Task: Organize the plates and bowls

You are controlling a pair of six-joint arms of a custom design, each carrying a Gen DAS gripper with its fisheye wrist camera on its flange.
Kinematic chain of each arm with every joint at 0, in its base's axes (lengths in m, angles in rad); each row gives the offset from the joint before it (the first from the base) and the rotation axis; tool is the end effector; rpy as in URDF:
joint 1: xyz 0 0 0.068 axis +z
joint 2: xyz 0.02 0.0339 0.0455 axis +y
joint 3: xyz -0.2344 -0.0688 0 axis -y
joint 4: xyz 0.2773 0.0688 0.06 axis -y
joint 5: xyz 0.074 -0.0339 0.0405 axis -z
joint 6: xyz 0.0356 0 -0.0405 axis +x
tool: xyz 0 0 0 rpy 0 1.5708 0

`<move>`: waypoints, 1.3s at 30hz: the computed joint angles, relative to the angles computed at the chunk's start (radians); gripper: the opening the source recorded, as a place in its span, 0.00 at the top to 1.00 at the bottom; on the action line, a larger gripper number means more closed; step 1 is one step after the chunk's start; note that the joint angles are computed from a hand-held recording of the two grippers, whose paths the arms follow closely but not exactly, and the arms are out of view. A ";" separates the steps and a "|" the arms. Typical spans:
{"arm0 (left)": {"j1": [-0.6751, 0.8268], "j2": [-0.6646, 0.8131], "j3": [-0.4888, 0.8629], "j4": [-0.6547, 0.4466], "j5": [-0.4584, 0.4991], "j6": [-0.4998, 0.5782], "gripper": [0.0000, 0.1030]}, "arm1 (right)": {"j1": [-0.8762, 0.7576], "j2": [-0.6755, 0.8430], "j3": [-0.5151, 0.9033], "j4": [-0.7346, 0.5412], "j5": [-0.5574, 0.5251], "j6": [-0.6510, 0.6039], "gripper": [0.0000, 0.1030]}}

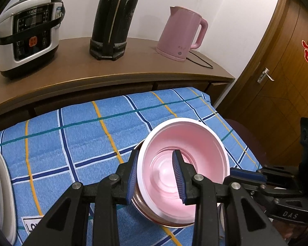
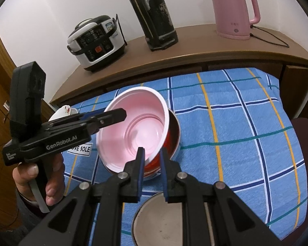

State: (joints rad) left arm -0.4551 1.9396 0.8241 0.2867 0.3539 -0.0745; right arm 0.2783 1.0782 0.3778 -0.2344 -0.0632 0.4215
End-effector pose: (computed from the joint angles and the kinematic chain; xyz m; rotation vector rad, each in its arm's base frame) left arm 0.3116 -0.1662 0.0303 0.6265 2.3575 -0.6677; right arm 0.2156 0.0639 0.0991 0.1554 2.5367 0.3622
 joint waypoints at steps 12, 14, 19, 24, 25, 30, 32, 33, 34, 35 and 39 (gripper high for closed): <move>-0.003 0.022 0.023 -0.036 -0.006 0.003 0.66 | -0.008 0.018 0.015 -0.003 -0.007 -0.005 0.85; -0.002 0.022 0.023 -0.036 -0.005 0.002 0.66 | -0.014 0.027 0.018 0.000 -0.017 -0.006 0.85; 0.001 0.018 0.019 -0.036 -0.002 0.005 0.66 | -0.032 0.052 0.022 0.009 -0.046 -0.006 0.85; 0.000 0.019 0.020 -0.042 -0.003 0.008 0.66 | -0.030 0.065 0.031 0.005 -0.042 -0.003 0.85; 0.000 0.020 0.023 -0.045 -0.004 0.009 0.66 | -0.030 0.069 0.034 0.005 -0.042 -0.002 0.85; -0.001 0.025 0.028 -0.055 -0.010 0.012 0.66 | -0.038 0.076 0.039 0.004 -0.057 -0.002 0.85; -0.003 0.033 0.036 -0.059 -0.012 0.011 0.66 | -0.039 0.079 0.039 0.005 -0.061 -0.002 0.85; -0.005 0.035 0.037 -0.059 -0.016 0.011 0.66 | -0.039 0.081 0.039 0.007 -0.061 -0.001 0.85; -0.005 0.037 0.038 -0.061 -0.017 0.012 0.66 | -0.039 0.084 0.038 0.009 -0.062 0.001 0.85; -0.006 0.038 0.039 -0.062 -0.018 0.013 0.66 | -0.041 0.089 0.038 0.012 -0.066 0.002 0.85; -0.006 0.041 0.041 -0.062 -0.018 0.016 0.66 | -0.044 0.092 0.034 0.018 -0.070 0.005 0.84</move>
State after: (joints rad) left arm -0.4616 1.9807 0.8649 0.2245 0.3359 -0.0586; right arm 0.2340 1.1703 0.4115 -0.2159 -0.1329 0.4263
